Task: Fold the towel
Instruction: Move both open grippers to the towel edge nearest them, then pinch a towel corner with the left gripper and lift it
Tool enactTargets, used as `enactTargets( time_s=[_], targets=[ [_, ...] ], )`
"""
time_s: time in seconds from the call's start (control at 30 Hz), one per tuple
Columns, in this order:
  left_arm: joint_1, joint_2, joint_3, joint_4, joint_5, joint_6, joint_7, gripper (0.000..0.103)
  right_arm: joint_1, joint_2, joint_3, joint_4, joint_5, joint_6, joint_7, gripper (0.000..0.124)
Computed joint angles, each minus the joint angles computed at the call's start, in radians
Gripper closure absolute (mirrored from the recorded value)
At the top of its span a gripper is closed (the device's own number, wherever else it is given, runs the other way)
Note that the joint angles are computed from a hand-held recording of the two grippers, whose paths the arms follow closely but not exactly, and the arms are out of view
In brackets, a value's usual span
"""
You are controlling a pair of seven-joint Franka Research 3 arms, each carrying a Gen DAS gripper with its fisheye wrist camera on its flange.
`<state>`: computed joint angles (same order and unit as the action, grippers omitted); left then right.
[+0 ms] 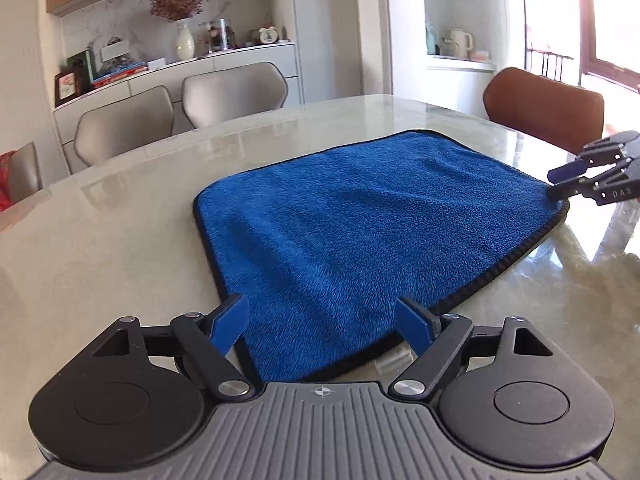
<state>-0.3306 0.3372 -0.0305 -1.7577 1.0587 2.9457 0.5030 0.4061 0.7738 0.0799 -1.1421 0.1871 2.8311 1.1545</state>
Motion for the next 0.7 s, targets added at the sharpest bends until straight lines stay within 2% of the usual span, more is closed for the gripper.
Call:
enactTargets(
  time_s=[0.1, 0.33, 0.5, 0.53, 0.6, 0.7],
  targets=[
    [-0.010, -0.035, 0.013, -0.041, 0.034, -0.015, -0.059, 0.017, -0.005, -0.020, 0.020, -0.048, 0.016, 0.037, -0.013, 0.086],
    [0.018, -0.072, -0.028, -0.091, 0.050, -0.061, -0.070, 0.016, -0.010, -0.051, 0.039, -0.114, 0.053, 0.088, -0.017, 0.085],
    [0.033, -0.086, -0.039, -0.111, 0.064, -0.058, -0.092, 0.017, -0.019, -0.071, 0.059, -0.147, 0.072, 0.101, -0.032, 0.085],
    [0.037, -0.088, -0.039, -0.113, 0.071, -0.051, -0.099, 0.018, -0.018, -0.075, 0.060, -0.155, 0.075, 0.106, -0.035, 0.085],
    [0.048, -0.088, -0.042, -0.117, 0.066, -0.034, -0.096, 0.028, -0.019, -0.082, 0.067, -0.169, 0.082, 0.116, -0.041, 0.085],
    [0.069, -0.085, -0.050, -0.123, 0.027, 0.002, -0.056, 0.033, -0.033, -0.092, 0.093, -0.189, 0.104, 0.133, -0.060, 0.085]
  ],
)
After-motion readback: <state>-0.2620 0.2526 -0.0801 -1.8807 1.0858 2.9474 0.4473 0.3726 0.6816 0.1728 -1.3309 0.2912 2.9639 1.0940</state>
